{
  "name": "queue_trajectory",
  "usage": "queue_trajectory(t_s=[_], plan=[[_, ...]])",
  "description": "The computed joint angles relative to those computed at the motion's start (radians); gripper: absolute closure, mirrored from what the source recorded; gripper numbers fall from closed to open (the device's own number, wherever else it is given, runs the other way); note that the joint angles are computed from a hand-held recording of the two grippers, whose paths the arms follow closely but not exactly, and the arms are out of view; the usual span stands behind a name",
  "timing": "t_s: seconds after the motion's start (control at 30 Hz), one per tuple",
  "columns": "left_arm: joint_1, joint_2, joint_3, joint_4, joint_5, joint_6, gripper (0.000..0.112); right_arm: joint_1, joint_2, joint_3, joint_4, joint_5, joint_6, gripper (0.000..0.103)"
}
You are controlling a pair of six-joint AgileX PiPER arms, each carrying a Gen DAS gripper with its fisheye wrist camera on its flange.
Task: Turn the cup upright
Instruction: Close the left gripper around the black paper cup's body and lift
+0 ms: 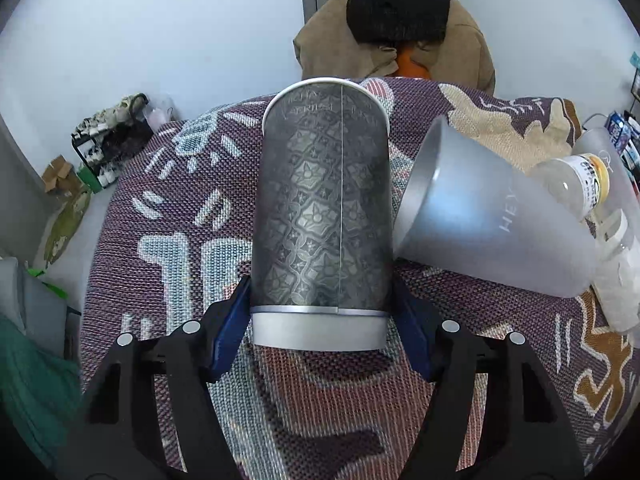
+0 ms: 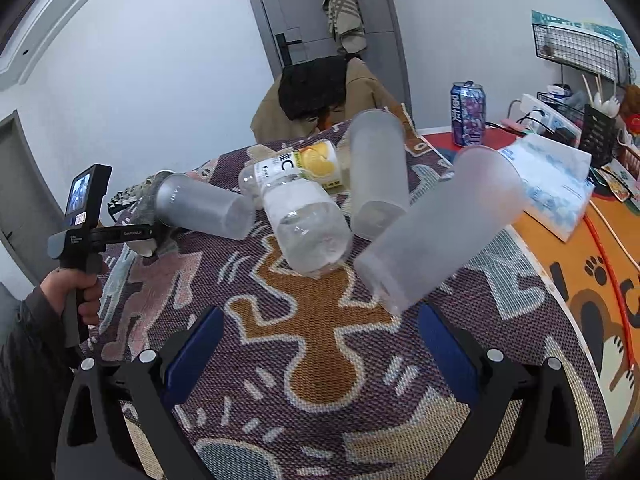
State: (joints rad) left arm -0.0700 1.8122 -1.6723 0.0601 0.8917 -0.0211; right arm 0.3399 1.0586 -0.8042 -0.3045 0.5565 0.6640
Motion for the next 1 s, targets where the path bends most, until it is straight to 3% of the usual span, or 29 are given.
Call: queue_trajectory(t_s=[0.23,0.73,1.0], plan=[[0.012,-0.101,0.072,-0.014,0.013,-0.033,0.046,-0.023,-0.066,0.025,0.054,0.015,-0.037,0.008],[-0.046,-0.451,0.289,0.011,0.04,-0.062,0.047,0.074,-0.242,0.086,-0.012,0.111,0.09,0.008],[-0.051,-0.606,0.359,-0.052,0.063,-0.039,0.047,0.123,-0.292,0.093,-0.056,0.169,0.14,0.008]])
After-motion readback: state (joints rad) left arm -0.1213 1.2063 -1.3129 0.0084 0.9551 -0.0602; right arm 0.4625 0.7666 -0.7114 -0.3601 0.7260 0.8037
